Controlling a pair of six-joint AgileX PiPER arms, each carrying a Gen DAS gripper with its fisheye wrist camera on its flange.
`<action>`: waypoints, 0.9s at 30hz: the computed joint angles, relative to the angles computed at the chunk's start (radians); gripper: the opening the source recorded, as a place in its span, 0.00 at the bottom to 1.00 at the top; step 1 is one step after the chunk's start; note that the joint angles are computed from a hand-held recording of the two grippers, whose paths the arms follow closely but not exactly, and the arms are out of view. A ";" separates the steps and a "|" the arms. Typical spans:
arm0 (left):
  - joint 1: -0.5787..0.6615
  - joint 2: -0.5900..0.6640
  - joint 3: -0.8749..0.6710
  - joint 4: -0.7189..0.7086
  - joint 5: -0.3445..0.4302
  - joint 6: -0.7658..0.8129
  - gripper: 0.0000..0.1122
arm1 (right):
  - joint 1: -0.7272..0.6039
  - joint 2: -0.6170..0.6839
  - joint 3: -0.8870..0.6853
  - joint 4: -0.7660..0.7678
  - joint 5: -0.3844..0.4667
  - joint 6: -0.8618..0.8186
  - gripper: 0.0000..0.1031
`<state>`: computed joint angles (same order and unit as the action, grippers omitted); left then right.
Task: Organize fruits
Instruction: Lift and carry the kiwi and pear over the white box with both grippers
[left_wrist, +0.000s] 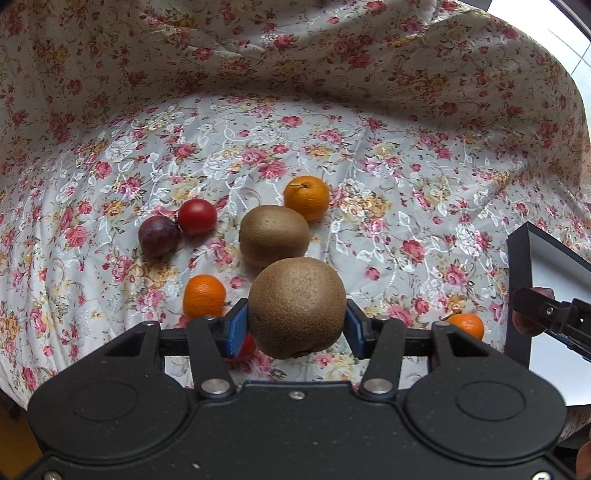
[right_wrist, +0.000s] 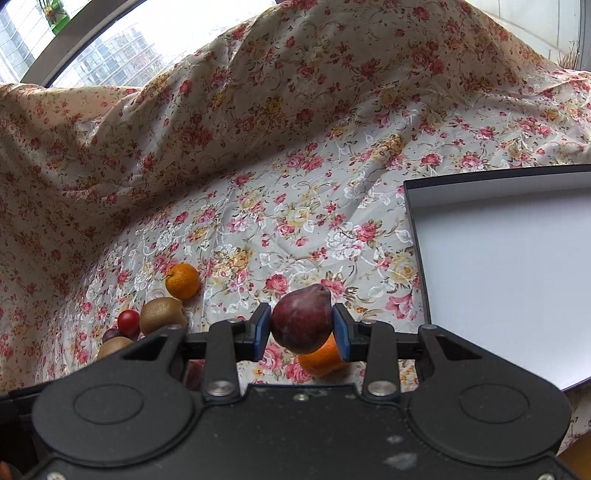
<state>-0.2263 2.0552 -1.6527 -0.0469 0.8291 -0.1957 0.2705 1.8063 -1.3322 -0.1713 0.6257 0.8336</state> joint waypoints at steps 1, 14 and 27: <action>-0.014 0.005 -0.009 -0.012 0.008 0.002 0.51 | -0.016 -0.018 0.021 -0.004 -0.001 0.005 0.37; -0.300 0.022 -0.071 -0.022 0.008 0.001 0.51 | -0.303 -0.242 0.308 0.010 -0.026 -0.016 0.37; -0.480 0.130 -0.202 0.031 0.045 -0.086 0.51 | -0.511 -0.352 0.464 0.030 -0.029 -0.104 0.37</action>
